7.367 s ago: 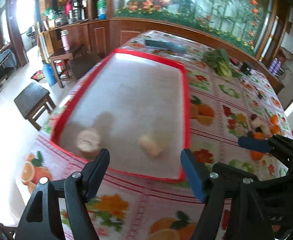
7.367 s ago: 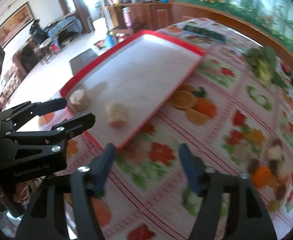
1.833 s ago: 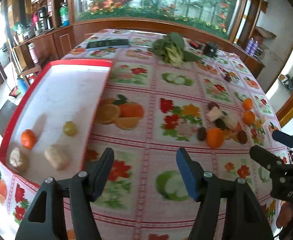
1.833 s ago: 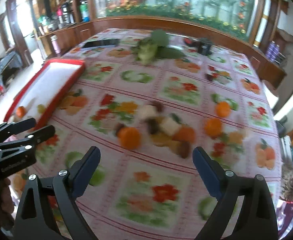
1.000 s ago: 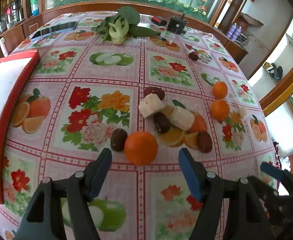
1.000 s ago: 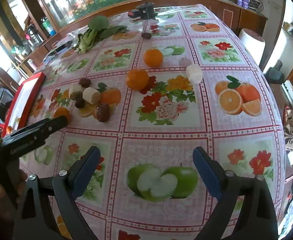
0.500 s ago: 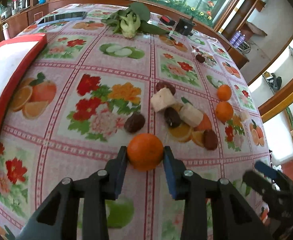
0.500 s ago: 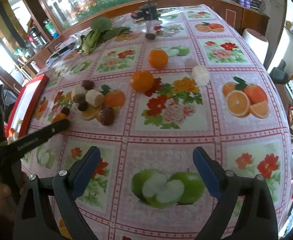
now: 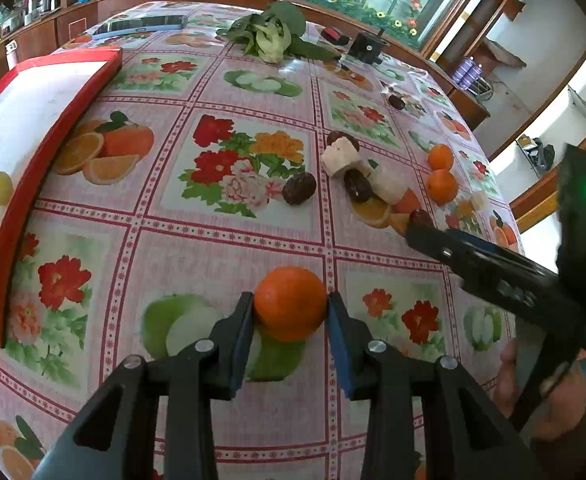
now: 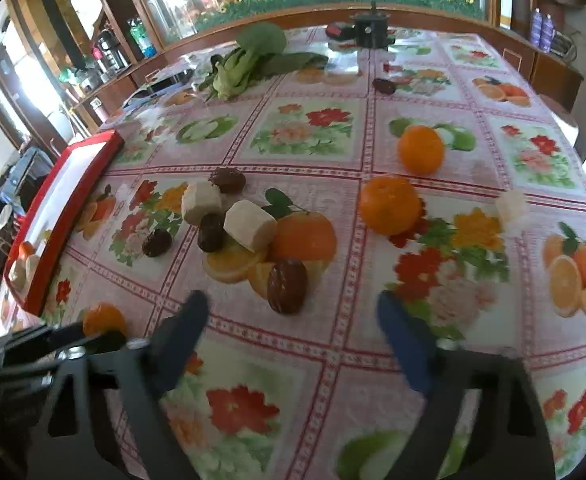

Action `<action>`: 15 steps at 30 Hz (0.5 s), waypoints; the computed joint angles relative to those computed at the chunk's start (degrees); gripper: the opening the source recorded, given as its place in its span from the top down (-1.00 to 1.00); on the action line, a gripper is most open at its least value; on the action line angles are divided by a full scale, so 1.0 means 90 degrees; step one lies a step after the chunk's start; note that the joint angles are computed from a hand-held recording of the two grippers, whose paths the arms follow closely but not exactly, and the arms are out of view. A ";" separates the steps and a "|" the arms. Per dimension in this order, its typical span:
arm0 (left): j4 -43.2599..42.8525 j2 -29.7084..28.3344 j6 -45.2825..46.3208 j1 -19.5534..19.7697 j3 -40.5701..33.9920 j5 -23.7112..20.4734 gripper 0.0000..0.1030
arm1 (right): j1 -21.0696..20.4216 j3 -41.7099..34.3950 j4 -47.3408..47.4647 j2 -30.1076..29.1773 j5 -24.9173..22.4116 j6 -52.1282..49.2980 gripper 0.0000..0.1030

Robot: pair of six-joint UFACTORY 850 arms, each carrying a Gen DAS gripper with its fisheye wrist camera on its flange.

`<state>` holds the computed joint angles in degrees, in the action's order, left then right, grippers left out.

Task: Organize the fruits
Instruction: 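Grasp a tangerine with the left tool while the right grasps a red date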

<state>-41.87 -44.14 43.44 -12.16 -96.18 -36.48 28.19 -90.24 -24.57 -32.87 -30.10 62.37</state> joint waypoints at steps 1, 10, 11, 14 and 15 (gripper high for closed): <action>-0.0037 0.0000 0.0038 0.0007 0.0004 -0.0005 0.25 | 0.0027 -0.0090 -0.0165 -0.0047 -0.0132 0.0081 -0.26; -0.0309 0.0028 0.0458 0.0035 0.0084 0.0011 0.25 | 0.0190 -0.0256 -0.0747 -0.0148 -0.0866 0.0494 0.59; -0.0386 0.0024 0.0523 0.0053 0.0083 -0.0034 0.25 | 0.0197 -0.0185 -0.0741 -0.0081 -0.0842 0.0539 0.59; -0.0721 0.0048 0.0876 0.0110 0.0152 -0.0152 0.25 | 0.0274 -0.0064 -0.0911 0.0071 -0.0913 0.0744 0.59; -0.0812 0.0078 0.1003 0.0121 0.0204 -0.0143 0.25 | 0.0307 -0.0040 -0.0979 0.0110 -0.0937 0.0798 0.59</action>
